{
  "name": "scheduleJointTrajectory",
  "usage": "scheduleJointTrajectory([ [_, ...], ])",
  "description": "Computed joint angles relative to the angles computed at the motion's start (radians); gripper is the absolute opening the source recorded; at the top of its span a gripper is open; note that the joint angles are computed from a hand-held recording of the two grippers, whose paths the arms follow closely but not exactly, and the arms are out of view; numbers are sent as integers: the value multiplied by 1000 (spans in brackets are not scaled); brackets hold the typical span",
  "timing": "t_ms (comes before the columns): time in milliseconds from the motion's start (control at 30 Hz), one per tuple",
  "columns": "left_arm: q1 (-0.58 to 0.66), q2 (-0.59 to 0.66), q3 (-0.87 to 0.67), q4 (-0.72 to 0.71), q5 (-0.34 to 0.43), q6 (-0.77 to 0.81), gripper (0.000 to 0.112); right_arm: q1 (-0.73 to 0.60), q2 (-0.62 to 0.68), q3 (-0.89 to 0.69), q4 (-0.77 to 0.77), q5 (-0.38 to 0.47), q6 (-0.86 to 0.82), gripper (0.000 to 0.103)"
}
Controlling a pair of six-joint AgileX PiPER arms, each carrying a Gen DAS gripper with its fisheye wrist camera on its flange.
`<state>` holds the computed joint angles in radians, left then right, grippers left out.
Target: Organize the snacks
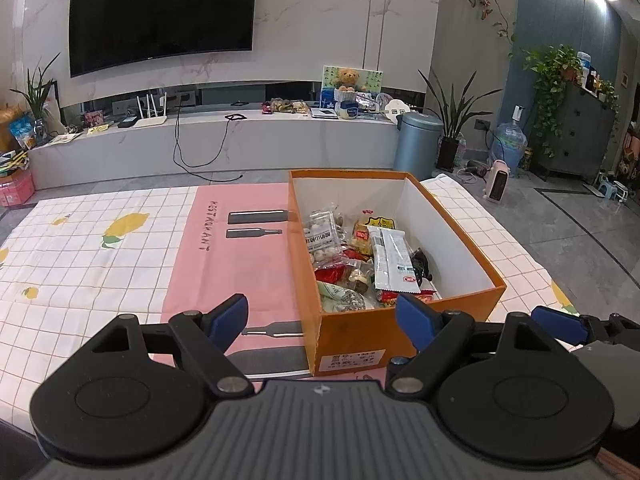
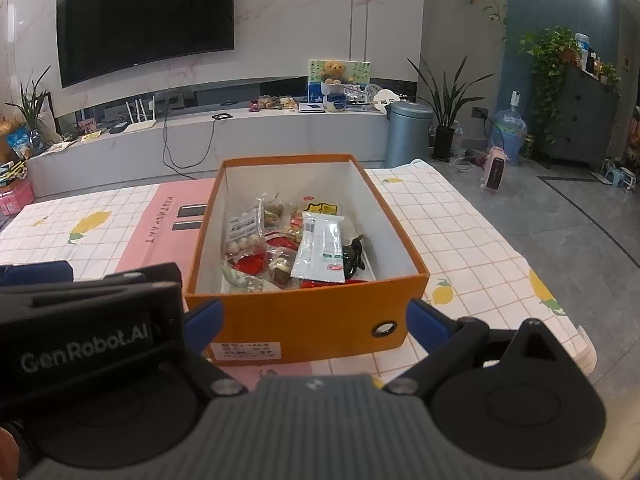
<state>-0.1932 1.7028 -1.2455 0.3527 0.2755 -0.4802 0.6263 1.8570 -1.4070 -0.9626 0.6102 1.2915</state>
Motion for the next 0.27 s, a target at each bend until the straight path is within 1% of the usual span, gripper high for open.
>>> scheduleJointTrajectory([
  [267, -1, 0, 1, 6, 0, -5, 98, 4, -9, 9, -12, -2, 17, 95],
])
